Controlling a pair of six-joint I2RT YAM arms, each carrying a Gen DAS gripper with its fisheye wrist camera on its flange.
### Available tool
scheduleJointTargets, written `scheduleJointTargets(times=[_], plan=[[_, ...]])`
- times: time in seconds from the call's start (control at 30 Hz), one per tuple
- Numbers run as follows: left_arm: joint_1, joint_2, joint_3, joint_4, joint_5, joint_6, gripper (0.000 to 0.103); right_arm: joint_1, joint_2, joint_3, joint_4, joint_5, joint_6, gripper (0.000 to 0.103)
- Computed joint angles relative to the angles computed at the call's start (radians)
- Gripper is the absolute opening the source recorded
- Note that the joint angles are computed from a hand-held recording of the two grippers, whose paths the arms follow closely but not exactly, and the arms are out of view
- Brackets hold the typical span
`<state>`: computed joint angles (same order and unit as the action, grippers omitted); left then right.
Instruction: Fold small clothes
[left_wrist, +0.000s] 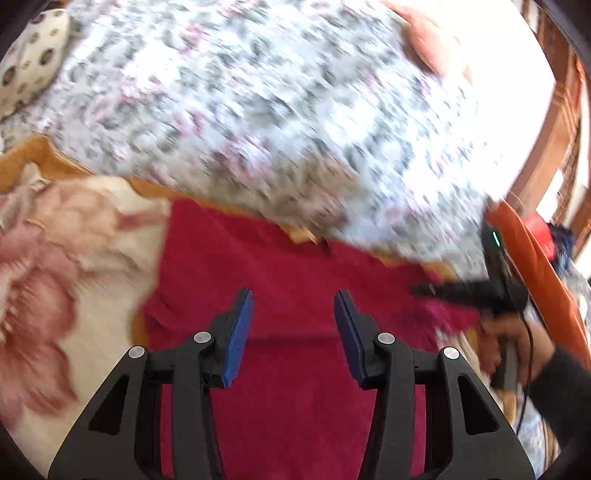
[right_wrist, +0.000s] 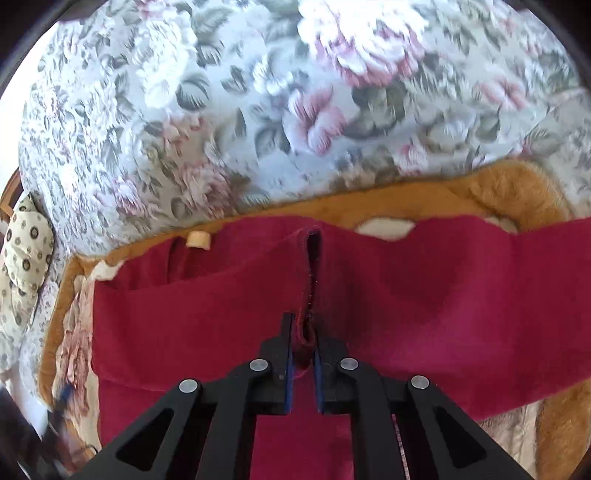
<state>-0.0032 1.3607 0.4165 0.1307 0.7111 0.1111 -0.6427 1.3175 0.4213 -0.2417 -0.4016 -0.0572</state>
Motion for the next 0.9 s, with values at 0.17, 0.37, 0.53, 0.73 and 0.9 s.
scheduleJointTargets(times=[0.17, 0.37, 0.53, 0.73, 0.9], plan=[[-0.042, 0.238, 0.199, 0.03, -0.093, -0.046, 0.045, -0.075, 0.047, -0.035, 0.074, -0.134, 0.001, 0.008], [-0.126, 0.593, 0.487, -0.046, -0.325, -0.082, 0.044, -0.128, 0.162, -0.019, 0.096, -0.179, 0.077, 0.009], [-0.111, 0.62, 0.488, -0.024, -0.307, -0.055, 0.048, -0.183, 0.055, -0.044, 0.03, -0.165, -0.001, 0.013], [-0.123, 0.604, 0.427, 0.058, -0.313, -0.04, 0.058, -0.148, -0.25, -0.105, 0.01, -0.088, -0.027, 0.013], [-0.142, 0.632, 0.468, 0.037, -0.304, -0.031, 0.07, 0.168, -0.172, -0.157, 0.149, 0.121, -0.019, 0.013]])
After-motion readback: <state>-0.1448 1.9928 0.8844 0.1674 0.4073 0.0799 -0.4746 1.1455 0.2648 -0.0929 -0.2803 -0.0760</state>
